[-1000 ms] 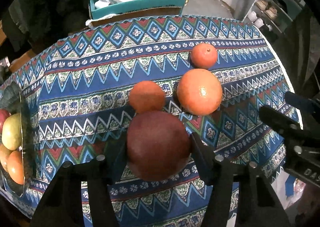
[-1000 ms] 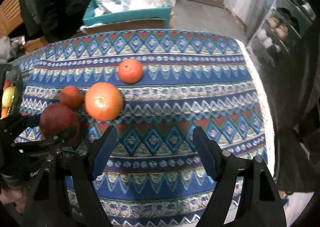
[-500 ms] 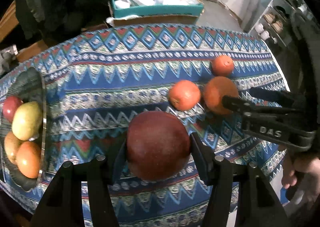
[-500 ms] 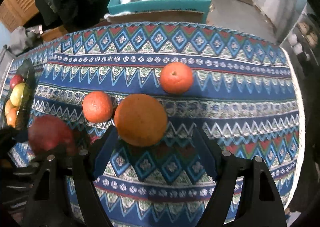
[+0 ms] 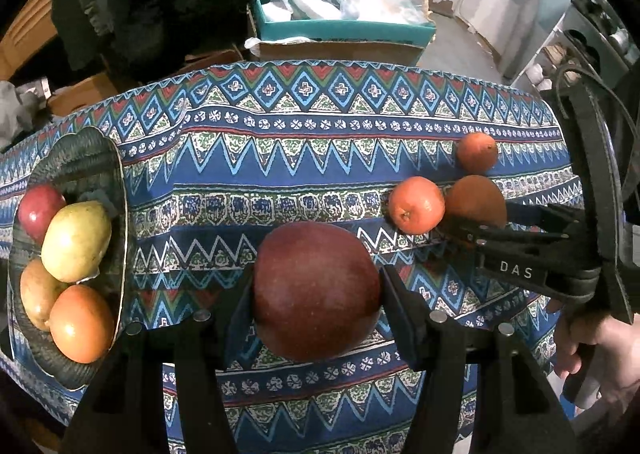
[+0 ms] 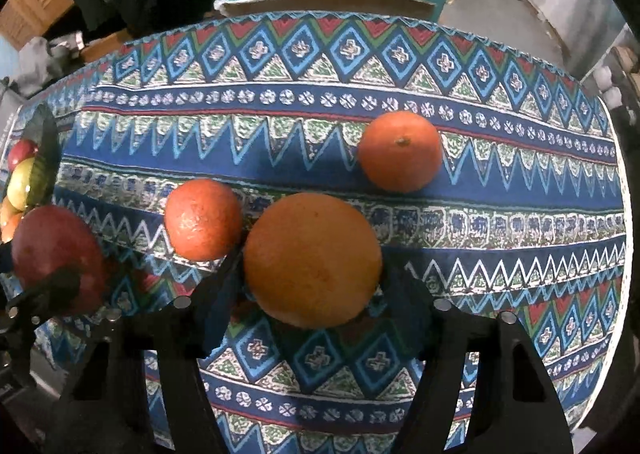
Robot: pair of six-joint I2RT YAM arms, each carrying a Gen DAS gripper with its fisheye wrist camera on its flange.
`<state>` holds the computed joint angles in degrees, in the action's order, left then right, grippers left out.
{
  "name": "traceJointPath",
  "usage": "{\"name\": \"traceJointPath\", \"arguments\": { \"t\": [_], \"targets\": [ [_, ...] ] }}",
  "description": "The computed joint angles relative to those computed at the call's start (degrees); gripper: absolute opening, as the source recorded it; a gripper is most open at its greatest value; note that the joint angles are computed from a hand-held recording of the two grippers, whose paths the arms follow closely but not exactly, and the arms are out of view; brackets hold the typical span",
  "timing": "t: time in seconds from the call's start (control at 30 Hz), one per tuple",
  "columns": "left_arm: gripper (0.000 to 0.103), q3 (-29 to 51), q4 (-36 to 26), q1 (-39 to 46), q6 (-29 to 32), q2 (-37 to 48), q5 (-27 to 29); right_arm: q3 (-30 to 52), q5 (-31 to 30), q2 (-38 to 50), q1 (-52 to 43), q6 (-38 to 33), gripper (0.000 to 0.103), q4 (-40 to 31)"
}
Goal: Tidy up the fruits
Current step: 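Lift the apple with the left tool while the right tool carries the orange toward the plate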
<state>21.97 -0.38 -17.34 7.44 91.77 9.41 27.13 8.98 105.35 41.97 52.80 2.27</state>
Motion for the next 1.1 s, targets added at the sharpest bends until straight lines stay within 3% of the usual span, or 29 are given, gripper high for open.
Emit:
{"name": "traceJointPath", "arguments": {
  "t": [0.17, 0.33, 0.83, 1.1],
  "targets": [
    [0.061, -0.66, -0.86, 1.23, 1.14, -1.95, 0.88, -1.27, 1.23, 0.7, 0.51, 1.9, 0.065, 2.73],
    [0.061, -1.04, -2.81, 2.34, 1.92, -5.0, 1.54, -4.44, 4.66, -5.42, 4.09, 5.79, 0.065, -1.16],
    [0.061, -2.81, -11.27, 5.55, 4.93, -18.0, 3.25, 1.24, 16.19, -20.56, 18.98, 19.81, 0.065, -24.53],
    [0.061, -2.41, -17.97, 10.92, 8.86, -25.73, 5.05, 8.32, 21.26, -24.21, 23.78, 22.54, 0.065, -36.12]
  ]
}}
